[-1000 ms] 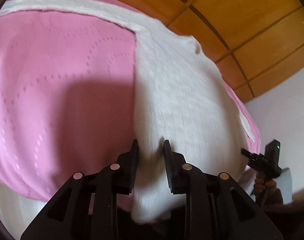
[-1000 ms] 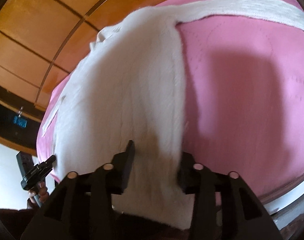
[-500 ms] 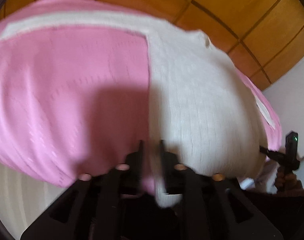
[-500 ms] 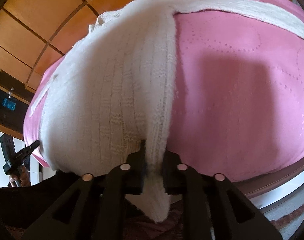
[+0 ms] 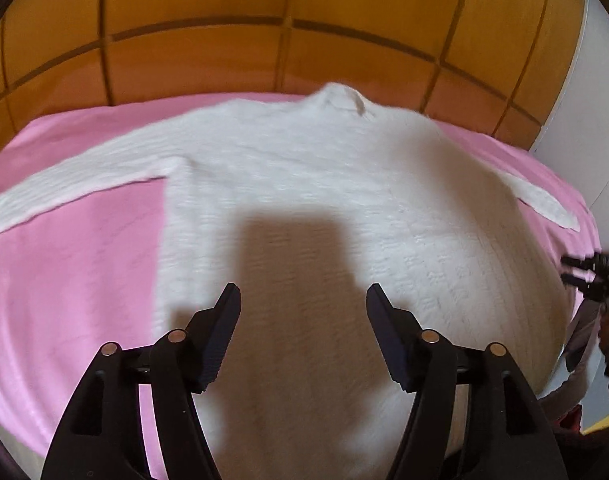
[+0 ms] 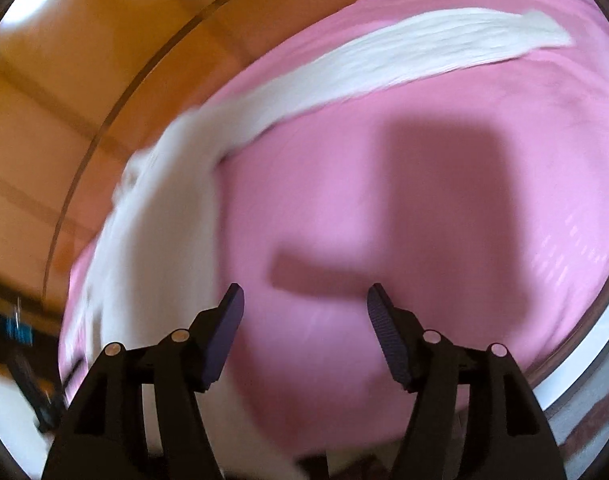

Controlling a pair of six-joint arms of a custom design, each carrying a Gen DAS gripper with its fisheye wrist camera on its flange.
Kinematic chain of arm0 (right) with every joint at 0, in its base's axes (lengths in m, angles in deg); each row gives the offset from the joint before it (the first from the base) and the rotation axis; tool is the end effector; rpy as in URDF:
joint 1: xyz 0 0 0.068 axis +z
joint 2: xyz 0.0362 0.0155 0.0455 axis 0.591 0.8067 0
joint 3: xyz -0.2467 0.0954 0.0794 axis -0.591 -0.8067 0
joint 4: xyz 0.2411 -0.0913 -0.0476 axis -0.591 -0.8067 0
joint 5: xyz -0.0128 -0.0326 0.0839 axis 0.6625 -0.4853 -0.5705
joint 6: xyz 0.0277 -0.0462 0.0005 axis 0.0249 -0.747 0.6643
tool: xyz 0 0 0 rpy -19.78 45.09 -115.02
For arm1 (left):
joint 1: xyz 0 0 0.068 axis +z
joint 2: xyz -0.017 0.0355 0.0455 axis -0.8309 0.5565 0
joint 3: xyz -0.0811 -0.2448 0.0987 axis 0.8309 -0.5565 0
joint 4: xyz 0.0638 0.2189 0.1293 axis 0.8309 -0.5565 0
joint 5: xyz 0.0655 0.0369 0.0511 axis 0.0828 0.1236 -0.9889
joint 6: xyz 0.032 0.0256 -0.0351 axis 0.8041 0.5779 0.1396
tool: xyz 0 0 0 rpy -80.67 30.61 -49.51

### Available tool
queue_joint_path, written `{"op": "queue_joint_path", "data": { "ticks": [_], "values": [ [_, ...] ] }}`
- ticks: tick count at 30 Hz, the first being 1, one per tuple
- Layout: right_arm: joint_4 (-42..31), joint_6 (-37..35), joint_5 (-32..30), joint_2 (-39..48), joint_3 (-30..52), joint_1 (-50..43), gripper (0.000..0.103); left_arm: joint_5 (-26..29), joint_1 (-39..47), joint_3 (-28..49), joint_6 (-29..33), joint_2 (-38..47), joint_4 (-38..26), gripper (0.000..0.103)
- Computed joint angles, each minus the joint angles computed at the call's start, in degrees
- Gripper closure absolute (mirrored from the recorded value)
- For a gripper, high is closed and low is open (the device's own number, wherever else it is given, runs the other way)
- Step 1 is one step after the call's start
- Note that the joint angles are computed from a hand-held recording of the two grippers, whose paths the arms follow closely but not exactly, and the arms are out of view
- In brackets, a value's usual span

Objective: Fold small clothes

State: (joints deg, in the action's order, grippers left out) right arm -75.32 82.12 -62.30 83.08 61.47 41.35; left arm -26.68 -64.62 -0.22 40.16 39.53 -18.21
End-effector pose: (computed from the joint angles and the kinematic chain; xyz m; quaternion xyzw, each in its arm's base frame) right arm 0.3577 0.0479 0.1704 0.0480 0.8922 0.2987 0.3353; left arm 0.2104 -0.0272 0.2252 -0.1289 0.9277 -0.0399 0.3480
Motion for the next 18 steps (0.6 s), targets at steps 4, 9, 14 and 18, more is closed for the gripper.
{"op": "queue_joint_path", "data": {
  "ticks": [4,9,14,18],
  "values": [
    [2.9,8.8,0.3,6.8,7.8,-5.3,0.044,1.1,-0.5,0.4,-1.1,6.3,2.6,0.037],
    [2.5,19.9,0.7,15.7,20.7,-10.7,0.044,0.9,-0.5,-0.9,-1.9,7.5,5.2,0.021],
    [-3.2,24.5,5.0,22.2,32.8,-13.2,0.049,-2.0,-3.0,0.3,-2.1,10.7,6.4,0.012],
    [-13.0,21.8,9.2,25.5,42.7,-13.4,0.08,-2.2,-3.2,0.4,-2.7,11.9,7.5,0.007]
  ]
}}
